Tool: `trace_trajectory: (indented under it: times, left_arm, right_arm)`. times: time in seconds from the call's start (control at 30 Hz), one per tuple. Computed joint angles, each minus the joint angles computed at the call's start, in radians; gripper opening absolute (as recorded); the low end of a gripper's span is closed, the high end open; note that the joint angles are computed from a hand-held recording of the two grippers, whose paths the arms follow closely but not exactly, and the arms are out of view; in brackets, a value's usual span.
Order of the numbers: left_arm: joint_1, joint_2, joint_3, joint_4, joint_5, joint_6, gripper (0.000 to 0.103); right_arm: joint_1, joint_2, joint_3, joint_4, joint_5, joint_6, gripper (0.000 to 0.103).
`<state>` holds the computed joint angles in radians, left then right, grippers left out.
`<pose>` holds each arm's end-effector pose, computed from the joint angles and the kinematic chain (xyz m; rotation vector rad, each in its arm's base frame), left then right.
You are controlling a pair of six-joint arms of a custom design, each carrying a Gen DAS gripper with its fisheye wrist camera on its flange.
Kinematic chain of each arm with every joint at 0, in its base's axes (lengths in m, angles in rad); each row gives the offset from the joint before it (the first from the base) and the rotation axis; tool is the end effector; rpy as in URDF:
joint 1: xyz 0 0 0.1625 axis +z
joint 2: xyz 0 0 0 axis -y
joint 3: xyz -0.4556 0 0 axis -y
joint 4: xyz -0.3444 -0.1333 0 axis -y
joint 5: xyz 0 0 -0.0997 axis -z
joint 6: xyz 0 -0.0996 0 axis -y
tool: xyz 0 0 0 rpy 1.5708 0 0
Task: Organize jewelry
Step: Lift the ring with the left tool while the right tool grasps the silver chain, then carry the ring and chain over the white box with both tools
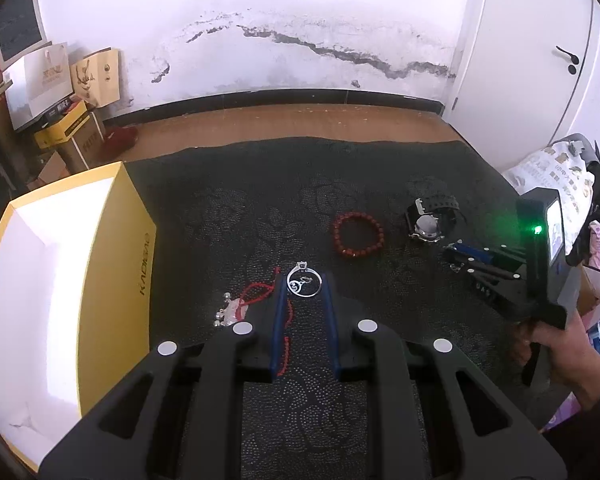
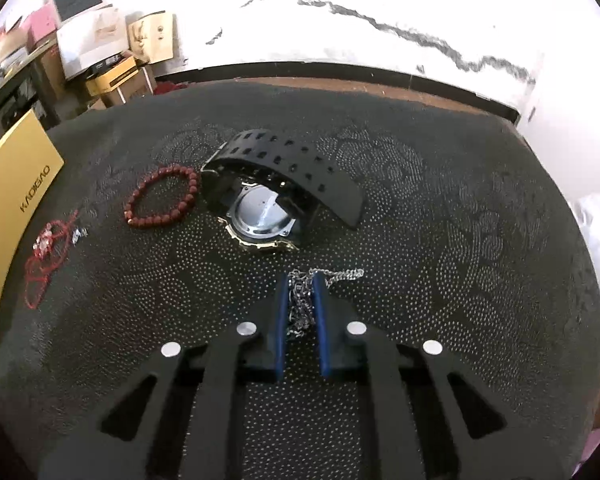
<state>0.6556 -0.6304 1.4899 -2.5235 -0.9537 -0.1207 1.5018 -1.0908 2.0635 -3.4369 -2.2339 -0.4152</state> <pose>-0.4382 -0.5779 0.0986 0.9712 2.4149 -0.5162 0.0354 -0.5317 0.3105 0.0213 -2.2038 0.8318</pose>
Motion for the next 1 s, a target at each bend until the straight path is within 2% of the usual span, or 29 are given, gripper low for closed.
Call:
trace_trajectory:
  times: [0.13, 0.27, 0.47, 0.57, 0.7, 1.0]
  left_arm:
    - [0.003, -0.002, -0.006, 0.012, 0.009, -0.006, 0.018]
    - [0.002, -0.003, -0.013, 0.01, 0.022, -0.002, 0.018]
    - [0.003, -0.029, -0.032, 0.038, 0.031, -0.02, 0.018]
    - [-0.001, -0.053, -0.029, 0.04, 0.045, -0.023, 0.018]
    - [-0.002, -0.093, -0.011, 0.051, 0.06, -0.037, 0.018]
    - [0.022, -0.202, 0.057, 0.045, 0.151, -0.074, 0.018]
  right_arm:
    - [0.034, -0.006, 0.004, 0.018, -0.022, 0.044, 0.012]
    - [0.102, -0.031, -0.005, 0.057, -0.052, 0.111, 0.012]
    - [0.196, -0.091, -0.039, 0.165, -0.021, 0.228, 0.012]
    - [0.267, -0.079, -0.072, 0.186, -0.057, 0.222, 0.012]
    - [0.332, -0.051, -0.111, 0.213, -0.056, 0.226, 0.012]
    - [0.447, 0.09, -0.255, 0.295, 0.003, 0.215, 0.012]
